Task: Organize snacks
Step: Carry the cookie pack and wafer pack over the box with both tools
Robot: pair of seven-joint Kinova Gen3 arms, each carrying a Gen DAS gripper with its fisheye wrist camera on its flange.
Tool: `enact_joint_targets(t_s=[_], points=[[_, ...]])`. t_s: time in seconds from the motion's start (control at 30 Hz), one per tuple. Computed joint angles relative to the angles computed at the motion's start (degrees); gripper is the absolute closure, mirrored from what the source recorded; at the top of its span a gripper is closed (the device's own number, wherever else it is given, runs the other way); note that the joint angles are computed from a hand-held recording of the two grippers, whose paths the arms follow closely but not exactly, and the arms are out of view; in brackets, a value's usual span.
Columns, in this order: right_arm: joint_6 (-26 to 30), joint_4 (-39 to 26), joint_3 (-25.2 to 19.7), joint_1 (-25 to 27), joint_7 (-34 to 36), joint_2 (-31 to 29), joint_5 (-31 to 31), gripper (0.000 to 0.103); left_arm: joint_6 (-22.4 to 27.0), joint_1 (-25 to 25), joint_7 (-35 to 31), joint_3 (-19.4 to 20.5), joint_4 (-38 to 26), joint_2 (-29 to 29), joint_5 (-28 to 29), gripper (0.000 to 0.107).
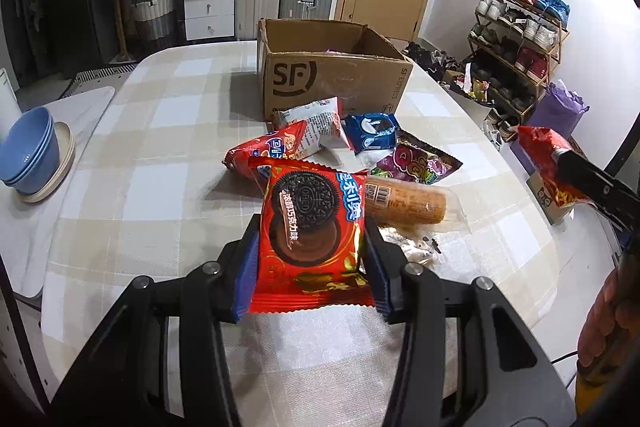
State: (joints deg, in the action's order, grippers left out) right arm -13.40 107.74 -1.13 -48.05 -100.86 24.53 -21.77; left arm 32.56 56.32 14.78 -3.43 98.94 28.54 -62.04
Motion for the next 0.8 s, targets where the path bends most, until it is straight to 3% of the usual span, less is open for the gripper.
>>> enact_joint_targets(t_s=[0.43,0.67,0.8], points=[[2.64,-5.73,-6.43,7.11,-3.62,2.94,8.87,0.051,-5.41,-2.43,0.48,-1.50,2.44,-2.18,0.57,0.064],[5.54,-12.44,-11.62,13.06,-4.78,4.19,15.79,0.051,-4.74,-4.81,-4.63,-1.37,-0.59,-3.45,1.65,0.064],[7.76,-17.37,-14.63,16.51,-5.25,5.27,19.25,0.051,-2.24,-6.87,-10.78,-0.60,-4.97,-3.19,3.01,0.064]])
